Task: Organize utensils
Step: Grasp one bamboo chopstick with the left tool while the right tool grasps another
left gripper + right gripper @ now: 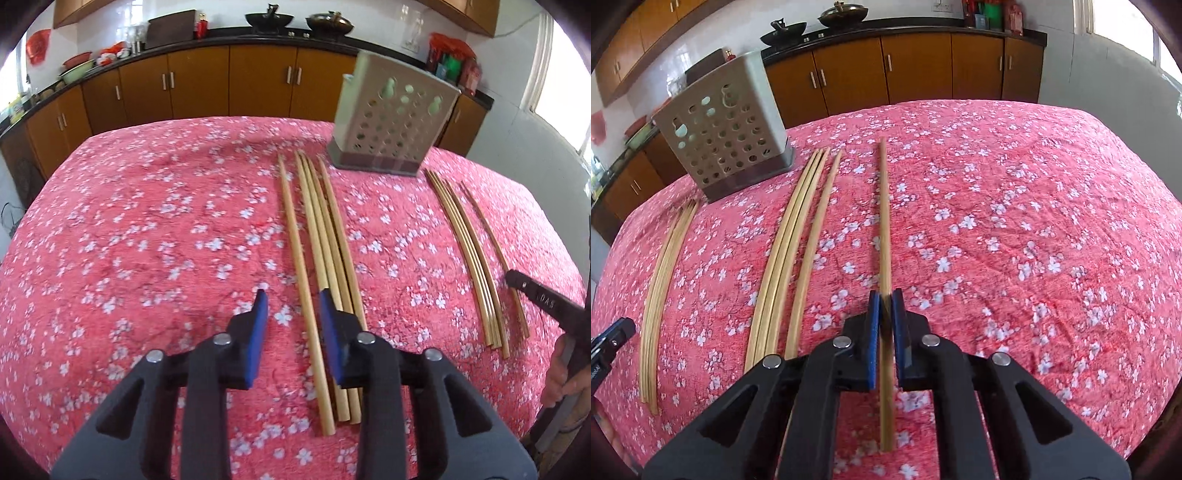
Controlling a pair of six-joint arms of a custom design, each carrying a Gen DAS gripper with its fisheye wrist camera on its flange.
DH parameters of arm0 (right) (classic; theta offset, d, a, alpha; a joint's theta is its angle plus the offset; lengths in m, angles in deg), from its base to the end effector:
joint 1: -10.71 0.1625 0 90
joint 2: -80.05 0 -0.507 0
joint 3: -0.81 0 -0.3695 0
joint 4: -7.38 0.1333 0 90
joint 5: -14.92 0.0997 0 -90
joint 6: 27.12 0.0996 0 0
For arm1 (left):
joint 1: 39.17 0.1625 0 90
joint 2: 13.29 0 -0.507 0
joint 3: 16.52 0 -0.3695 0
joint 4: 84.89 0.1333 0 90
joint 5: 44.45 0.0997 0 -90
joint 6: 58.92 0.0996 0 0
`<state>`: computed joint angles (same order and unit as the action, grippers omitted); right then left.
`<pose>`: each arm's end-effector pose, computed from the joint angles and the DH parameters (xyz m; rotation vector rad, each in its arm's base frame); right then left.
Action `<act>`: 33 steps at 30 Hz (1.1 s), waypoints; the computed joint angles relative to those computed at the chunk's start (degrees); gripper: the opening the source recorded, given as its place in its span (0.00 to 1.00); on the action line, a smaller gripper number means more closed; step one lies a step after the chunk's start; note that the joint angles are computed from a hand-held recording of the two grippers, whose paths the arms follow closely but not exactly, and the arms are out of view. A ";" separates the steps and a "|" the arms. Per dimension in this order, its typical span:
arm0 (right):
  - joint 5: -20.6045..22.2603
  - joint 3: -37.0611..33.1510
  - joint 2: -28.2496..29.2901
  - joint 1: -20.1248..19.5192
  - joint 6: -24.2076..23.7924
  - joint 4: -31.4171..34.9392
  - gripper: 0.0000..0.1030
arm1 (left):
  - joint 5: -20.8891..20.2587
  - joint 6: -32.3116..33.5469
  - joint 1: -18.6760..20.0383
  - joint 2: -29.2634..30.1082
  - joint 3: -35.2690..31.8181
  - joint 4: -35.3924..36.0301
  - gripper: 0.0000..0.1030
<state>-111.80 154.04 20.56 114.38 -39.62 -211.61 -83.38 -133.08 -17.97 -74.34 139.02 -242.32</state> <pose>0.1569 -0.3331 0.2229 0.2974 -2.3993 0.7720 -0.1818 -0.2966 0.1367 0.1559 2.3007 -0.8626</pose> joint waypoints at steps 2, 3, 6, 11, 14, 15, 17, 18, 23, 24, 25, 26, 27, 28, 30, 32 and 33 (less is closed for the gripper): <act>-0.22 0.41 -0.30 0.37 -0.31 -0.25 0.08 | -0.36 0.91 1.28 0.74 -1.13 1.18 0.21; -0.46 0.55 -0.39 0.56 -0.55 -0.41 0.08 | -0.71 1.28 1.82 1.00 -1.37 1.11 0.19; -1.46 1.10 -0.56 1.55 -1.01 -0.78 0.08 | -1.50 2.02 2.47 1.99 -1.63 0.56 0.13; -1.12 0.06 1.20 0.80 -4.79 -2.07 0.09 | 0.04 2.40 4.10 1.45 -2.74 3.03 0.08; -0.32 -1.28 0.22 -0.17 -5.49 0.14 0.08 | 1.62 2.50 6.79 -0.54 -3.63 5.02 0.08; -0.18 -1.95 0.09 -0.57 -5.65 0.58 0.08 | 2.20 2.68 7.79 -1.31 -3.92 5.56 0.08; -1.47 -3.77 0.67 -1.02 -6.47 0.60 0.08 | 3.60 3.56 9.90 -2.68 -4.37 6.12 0.08; -1.74 -4.69 0.71 -1.49 -6.88 0.83 0.08 | 4.03 3.88 10.35 -2.96 -4.23 5.82 0.08; -0.94 -6.74 0.75 -3.25 -7.26 1.31 0.08 | 5.08 10.65 12.70 -3.19 -0.84 -6.76 0.10; -0.56 -6.53 1.09 -3.51 -7.90 0.07 0.08 | 5.23 11.42 12.59 -2.69 0.09 -9.48 0.10; -0.58 -6.26 1.43 -3.53 -8.75 -1.23 0.08 | 5.72 11.88 12.20 -1.90 1.16 -12.06 0.10; -0.88 -6.08 2.17 -3.33 -9.70 -2.86 0.08 | 5.87 11.71 11.88 -1.69 1.59 -12.62 0.10; -0.96 -6.04 2.41 -3.34 -10.02 -3.34 0.08 | 5.82 11.51 11.76 -1.66 1.81 -13.02 0.10; -0.90 -5.75 2.24 -3.29 -9.70 -3.42 0.08 | 5.75 11.01 11.44 -1.55 2.03 -13.08 0.10; -0.54 -5.62 1.89 -3.43 -9.26 -3.07 0.08 | 5.67 9.89 10.92 -2.02 1.31 -10.71 0.10; -1.06 -5.44 1.29 -3.07 -8.46 -1.75 0.08 | 5.51 7.53 9.93 -3.43 0.51 -5.43 0.10; -1.17 -5.36 1.10 -3.03 -8.18 -1.26 0.08 | 5.34 6.50 9.56 -4.20 -0.05 -2.59 0.10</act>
<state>-112.97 148.68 21.66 111.35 -47.80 -212.88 -78.04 -126.58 -8.41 -78.54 138.97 -244.91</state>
